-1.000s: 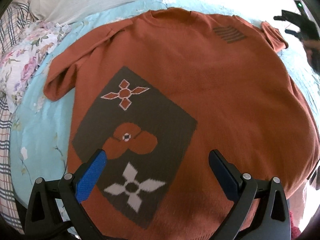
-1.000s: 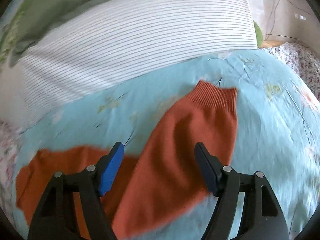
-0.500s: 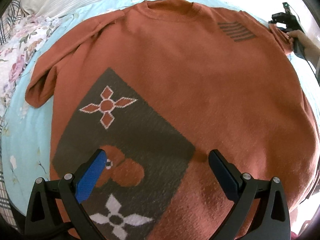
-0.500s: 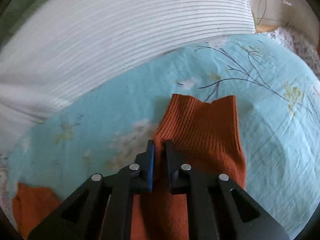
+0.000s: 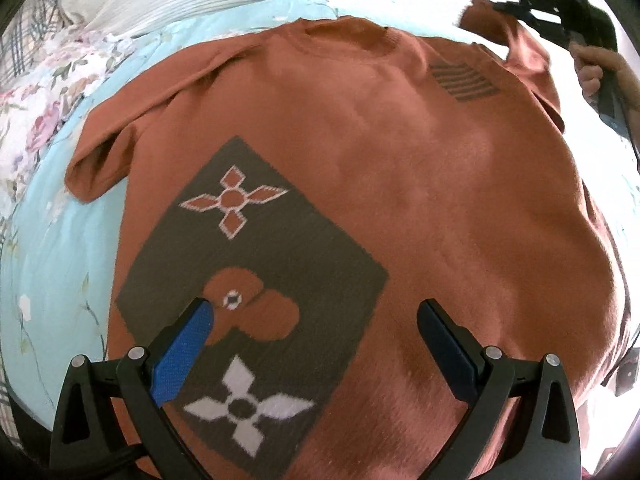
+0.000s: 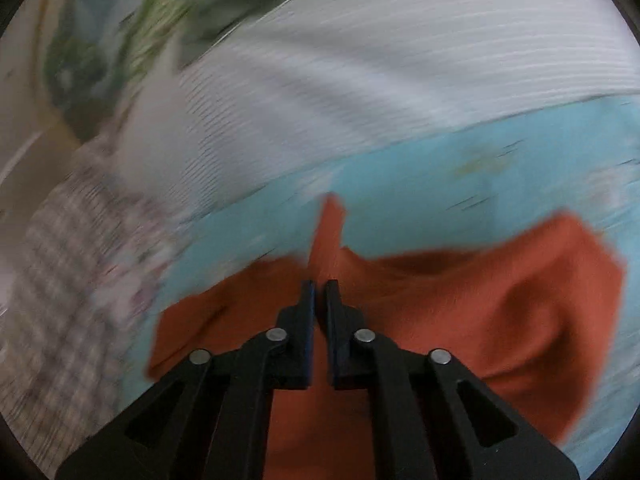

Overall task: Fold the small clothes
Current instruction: 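Carry the held sleeve across the sweater back toward the collar, release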

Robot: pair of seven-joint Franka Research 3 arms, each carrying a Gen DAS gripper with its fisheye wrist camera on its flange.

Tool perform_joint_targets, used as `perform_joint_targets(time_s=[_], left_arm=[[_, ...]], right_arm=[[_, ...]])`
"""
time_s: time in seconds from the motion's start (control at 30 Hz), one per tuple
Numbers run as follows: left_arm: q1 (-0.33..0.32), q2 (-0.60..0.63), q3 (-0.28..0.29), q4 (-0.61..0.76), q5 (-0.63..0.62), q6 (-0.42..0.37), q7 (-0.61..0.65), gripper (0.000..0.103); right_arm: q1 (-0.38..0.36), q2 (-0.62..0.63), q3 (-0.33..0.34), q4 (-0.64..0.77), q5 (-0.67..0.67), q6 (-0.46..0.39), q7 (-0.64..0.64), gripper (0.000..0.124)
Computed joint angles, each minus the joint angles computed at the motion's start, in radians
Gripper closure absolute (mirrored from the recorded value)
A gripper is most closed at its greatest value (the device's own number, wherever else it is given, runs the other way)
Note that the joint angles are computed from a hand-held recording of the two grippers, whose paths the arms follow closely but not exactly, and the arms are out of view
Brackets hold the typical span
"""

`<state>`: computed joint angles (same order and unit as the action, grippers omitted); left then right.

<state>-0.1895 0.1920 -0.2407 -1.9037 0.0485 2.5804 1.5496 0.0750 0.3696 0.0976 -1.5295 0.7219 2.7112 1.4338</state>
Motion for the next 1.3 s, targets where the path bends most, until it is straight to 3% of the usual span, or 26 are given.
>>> perform_joint_targets(time_s=[0.17,0.27,0.37,0.43,0.53,0.67,0.77,0.9,0.93,1.0,1.07,1.1,1.2,1.3], left_arm=[[0.02,-0.033,0.002,-0.04,-0.049,0.037,0.014,0.001],[0.037,-0.041,0.006,-0.05,-0.088,0.059,0.027,0.001],[0.054,-0.044,0.012,-0.05,-0.129,0.055,0.034,0.001],[0.063,-0.048,0.015,-0.055,-0.148,0.057,0.039,0.001],[0.078,-0.068,0.02,-0.084,-0.175,0.073,0.061,0.001],[0.079,-0.053,0.029,-0.08,-0.16,0.076,0.047,0.001],[0.081,-0.043,0.021,-0.073,-0.174,0.07,0.058,0.001],[0.074,-0.034,0.012,-0.063,-0.174,0.058,0.07,0.001],[0.071,-0.035,0.01,-0.063,-0.17,0.056,0.07,0.001],[0.068,-0.039,0.009,-0.068,-0.168,0.055,0.075,0.001],[0.067,-0.042,0.009,-0.07,-0.169,0.054,0.078,0.001],[0.066,-0.042,0.011,-0.069,-0.166,0.053,0.074,0.001],[0.067,-0.04,0.014,-0.066,-0.167,0.048,0.066,0.001],[0.073,-0.042,0.012,-0.066,-0.188,0.049,0.076,0.002]], right_arm=[[0.063,0.141,0.068,0.164,-0.007,-0.086,-0.046,0.122],[0.112,0.225,0.051,0.251,-0.079,-0.125,0.0,0.122],[0.112,0.24,0.043,0.253,-0.096,-0.134,0.041,0.121],[0.155,0.211,-0.037,0.207,-0.213,-0.13,0.136,0.106],[0.136,0.127,-0.049,0.063,-0.247,-0.065,0.156,0.083],[0.15,0.059,-0.098,-0.041,-0.364,-0.047,0.217,0.083],[0.159,0.068,-0.125,-0.018,-0.478,-0.095,0.232,0.082],[0.172,0.146,-0.134,0.098,-0.605,-0.224,0.194,0.063],[0.183,0.165,-0.142,0.121,-0.64,-0.251,0.193,0.063],[0.213,0.197,-0.174,0.145,-0.721,-0.278,0.22,0.065],[0.235,0.204,-0.205,0.14,-0.775,-0.259,0.289,0.093],[0.227,0.203,-0.202,0.141,-0.767,-0.255,0.317,0.115],[0.172,0.158,-0.145,0.083,-0.659,-0.151,0.355,0.116],[0.105,0.128,-0.035,0.056,-0.477,-0.053,0.278,0.116]])
